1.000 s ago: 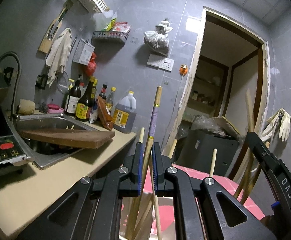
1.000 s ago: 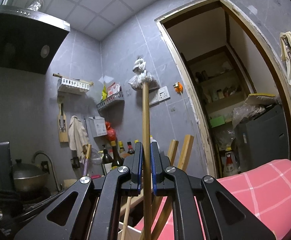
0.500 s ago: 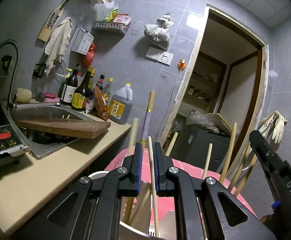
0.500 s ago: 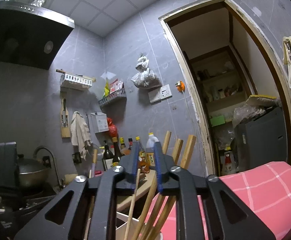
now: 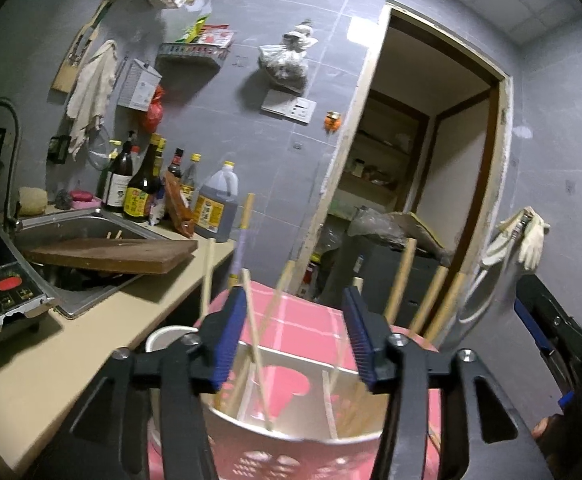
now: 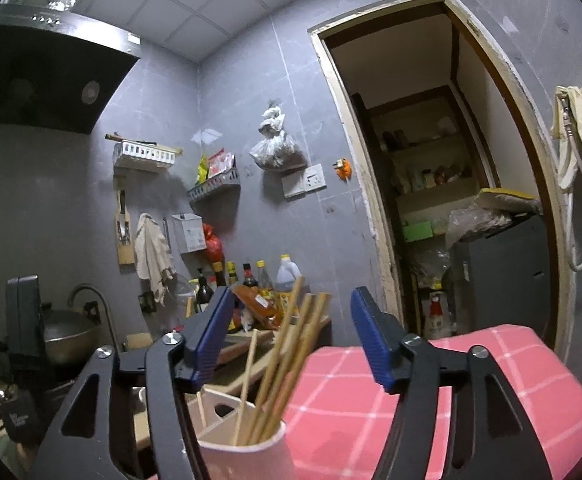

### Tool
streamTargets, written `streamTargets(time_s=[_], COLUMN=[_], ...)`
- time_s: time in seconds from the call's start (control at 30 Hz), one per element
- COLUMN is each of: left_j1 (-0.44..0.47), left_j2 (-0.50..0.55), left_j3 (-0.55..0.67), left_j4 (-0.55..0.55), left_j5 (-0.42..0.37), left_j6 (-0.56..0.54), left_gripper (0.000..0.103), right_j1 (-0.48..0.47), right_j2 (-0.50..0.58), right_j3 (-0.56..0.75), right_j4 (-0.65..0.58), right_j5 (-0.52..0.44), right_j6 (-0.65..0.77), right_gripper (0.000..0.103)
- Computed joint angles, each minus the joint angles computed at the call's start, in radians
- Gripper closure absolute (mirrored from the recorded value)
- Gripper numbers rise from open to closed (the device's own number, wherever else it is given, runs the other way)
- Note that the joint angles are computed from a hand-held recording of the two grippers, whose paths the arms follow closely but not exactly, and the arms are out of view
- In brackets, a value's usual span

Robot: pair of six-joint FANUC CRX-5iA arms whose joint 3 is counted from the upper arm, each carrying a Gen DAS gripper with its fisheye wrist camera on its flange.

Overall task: Organize utensils
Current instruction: 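Move the right tool back over the last chopstick on the cloth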

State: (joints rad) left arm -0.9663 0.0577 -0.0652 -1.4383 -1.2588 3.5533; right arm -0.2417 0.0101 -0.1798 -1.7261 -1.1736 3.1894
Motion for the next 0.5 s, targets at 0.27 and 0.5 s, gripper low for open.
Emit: streamTargets(time_s=[0.27, 0.5], left_j1=[-0.057, -0.08], left_j2=[0.045, 0.105], left_j3=[0.064, 0.129], left_j4=[0.001, 0.032], left_j5=[-0.003, 0.012], left_j6=[-0.049, -0.122], left_gripper=[0.024, 0.009], right_j1=[-0.108, -0.169], right_j2=[-0.023, -0.017], right_j3=[0.017, 0.034], right_j4=[0.098, 0.169], right_j5=[-0.019, -0.007], right_j6=[-0.056, -0.065], right_gripper=[0.0, 0.0])
